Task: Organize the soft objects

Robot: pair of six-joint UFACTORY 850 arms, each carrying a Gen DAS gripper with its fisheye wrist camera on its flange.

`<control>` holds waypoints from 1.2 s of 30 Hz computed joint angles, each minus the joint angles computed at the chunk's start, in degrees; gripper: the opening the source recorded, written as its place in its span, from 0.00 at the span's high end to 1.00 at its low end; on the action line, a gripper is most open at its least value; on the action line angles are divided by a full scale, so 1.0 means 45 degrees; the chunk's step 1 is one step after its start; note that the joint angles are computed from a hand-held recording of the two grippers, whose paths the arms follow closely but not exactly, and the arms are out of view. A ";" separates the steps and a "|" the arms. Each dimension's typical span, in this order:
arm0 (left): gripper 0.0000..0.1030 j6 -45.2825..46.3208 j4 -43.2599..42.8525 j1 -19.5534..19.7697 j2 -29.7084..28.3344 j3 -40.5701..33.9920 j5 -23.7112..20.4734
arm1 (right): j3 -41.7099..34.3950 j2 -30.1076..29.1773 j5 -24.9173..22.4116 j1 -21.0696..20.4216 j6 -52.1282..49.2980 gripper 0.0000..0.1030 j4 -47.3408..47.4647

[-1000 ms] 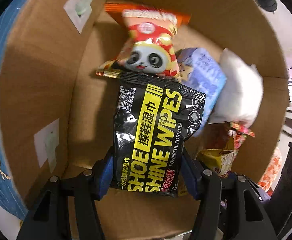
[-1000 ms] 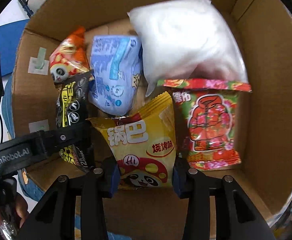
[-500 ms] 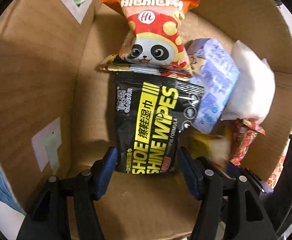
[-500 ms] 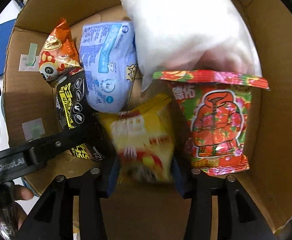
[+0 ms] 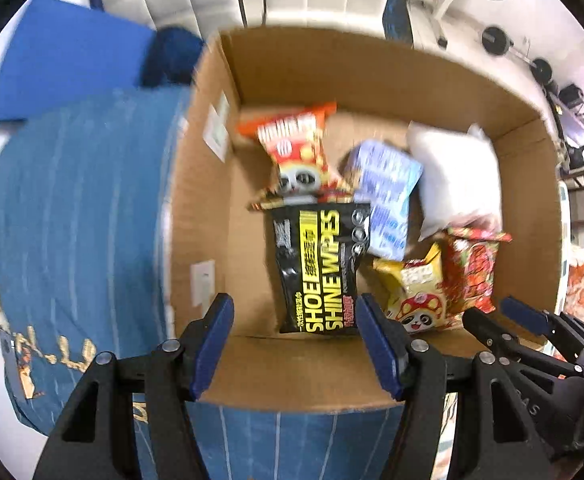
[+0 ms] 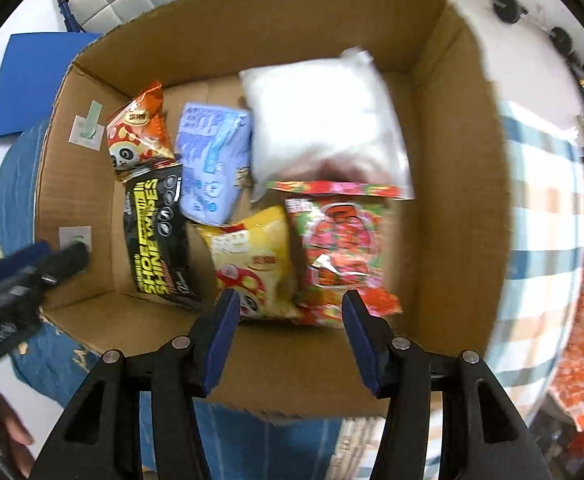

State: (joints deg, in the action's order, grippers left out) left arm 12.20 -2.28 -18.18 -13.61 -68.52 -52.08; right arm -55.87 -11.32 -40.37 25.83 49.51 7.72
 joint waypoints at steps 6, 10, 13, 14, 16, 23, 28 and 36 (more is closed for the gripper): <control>0.16 0.0988 -0.0146 0.0576 0.0860 0.0094 0.0579 | 0.0154 0.0970 -0.0739 0.0486 0.1643 0.42 -0.1486; 0.02 0.1135 -0.0490 0.0657 0.1041 0.0206 0.0864 | 0.0233 0.1491 -0.0808 0.0620 0.2474 0.18 -0.2140; 0.01 0.1118 -0.0316 0.0730 0.1195 0.0470 0.1176 | 0.0232 0.1746 -0.1259 0.0722 0.2721 0.18 -0.2401; 0.01 0.0986 -0.0223 0.0634 0.1274 0.0645 0.1344 | 0.0263 0.1774 -0.1233 0.0777 0.2798 0.17 -0.2412; 0.01 0.0932 -0.0176 0.0602 0.1414 0.0829 0.1513 | 0.0150 0.1882 -0.1532 0.0813 0.2969 0.07 -0.2499; 0.01 0.1171 -0.0527 0.0680 0.1854 0.1163 0.1543 | 0.0357 0.2284 -0.1759 0.0957 0.3615 0.06 -0.2900; 0.01 0.1484 -0.0770 0.0741 0.2365 0.1304 0.1497 | 0.0269 0.2623 -0.2043 0.1258 0.4050 0.06 -0.3366; 0.01 0.2663 -0.1853 0.1170 0.4265 0.1573 0.1147 | -0.0008 0.3881 -0.2891 0.2391 0.5732 0.06 -0.4644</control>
State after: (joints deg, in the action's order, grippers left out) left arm 24.18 -10.62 -12.92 5.58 -61.44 -46.92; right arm -55.90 6.14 -53.38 36.59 75.31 -13.18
